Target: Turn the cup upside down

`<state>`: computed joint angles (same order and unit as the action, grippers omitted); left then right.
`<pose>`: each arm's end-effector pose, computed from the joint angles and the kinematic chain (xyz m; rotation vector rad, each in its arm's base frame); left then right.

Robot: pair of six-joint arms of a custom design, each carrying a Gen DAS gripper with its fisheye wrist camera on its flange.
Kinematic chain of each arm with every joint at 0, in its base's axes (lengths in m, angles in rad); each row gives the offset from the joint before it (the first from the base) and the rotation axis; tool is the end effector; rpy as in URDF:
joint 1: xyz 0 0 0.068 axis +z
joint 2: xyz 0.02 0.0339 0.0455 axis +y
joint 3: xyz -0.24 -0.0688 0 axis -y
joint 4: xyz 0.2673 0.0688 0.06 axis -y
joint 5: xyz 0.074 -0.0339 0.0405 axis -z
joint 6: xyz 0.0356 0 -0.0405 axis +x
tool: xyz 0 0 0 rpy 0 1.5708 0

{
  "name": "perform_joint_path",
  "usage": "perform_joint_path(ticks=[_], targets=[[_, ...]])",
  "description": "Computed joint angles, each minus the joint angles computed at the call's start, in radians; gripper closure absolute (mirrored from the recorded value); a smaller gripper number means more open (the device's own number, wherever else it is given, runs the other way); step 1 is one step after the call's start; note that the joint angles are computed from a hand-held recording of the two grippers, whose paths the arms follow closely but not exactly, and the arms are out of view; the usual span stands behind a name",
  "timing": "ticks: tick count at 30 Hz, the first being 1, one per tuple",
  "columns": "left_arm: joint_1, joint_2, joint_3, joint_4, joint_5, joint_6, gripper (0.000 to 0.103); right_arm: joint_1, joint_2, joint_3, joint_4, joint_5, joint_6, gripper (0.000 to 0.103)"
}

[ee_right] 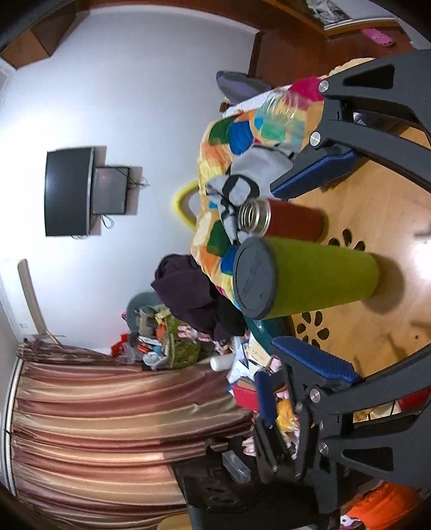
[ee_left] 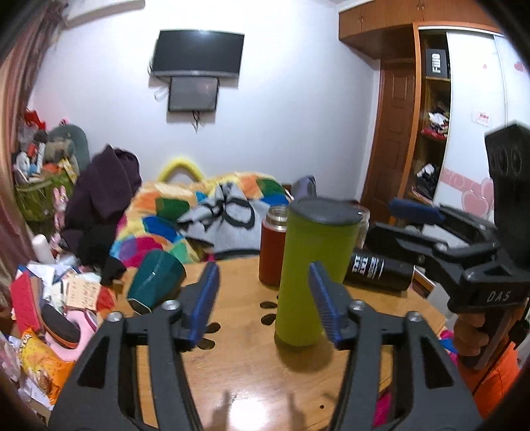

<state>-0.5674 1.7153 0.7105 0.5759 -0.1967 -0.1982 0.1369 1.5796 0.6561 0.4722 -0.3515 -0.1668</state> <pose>0.2969 -0.1809 0.1123 0.2424 1.9884 -0.2966 0.3231 0.0569 0.1296 -0.5215 1.9395 0.3357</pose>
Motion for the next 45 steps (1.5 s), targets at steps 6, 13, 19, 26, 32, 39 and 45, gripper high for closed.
perform_joint_path(ticks=[6,13,19,26,32,39,45], targets=[[-0.091,-0.079,-0.086,0.074,-0.166,-0.017,0.003,-0.050,-0.149,-0.177,0.105,0.051,0.055,0.000],[-0.195,-0.113,-0.126,0.096,-0.320,-0.025,0.000,-0.090,-0.303,-0.300,0.112,0.083,0.095,0.000],[-0.257,-0.115,-0.149,0.114,-0.409,-0.037,0.000,-0.106,-0.427,-0.396,0.104,0.105,0.098,0.000],[-0.299,-0.103,-0.151,0.124,-0.459,-0.034,0.000,-0.127,-0.472,-0.422,0.101,0.081,0.113,0.000],[-0.306,-0.093,-0.154,0.145,-0.478,-0.025,0.000,-0.129,-0.457,-0.423,0.116,0.081,0.110,0.000],[-0.293,-0.089,-0.155,0.146,-0.469,-0.042,0.000,-0.126,-0.448,-0.419,0.117,0.082,0.111,0.000],[-0.287,-0.092,-0.158,0.147,-0.462,-0.048,0.000,-0.130,-0.438,-0.417,0.126,0.079,0.111,0.000]])
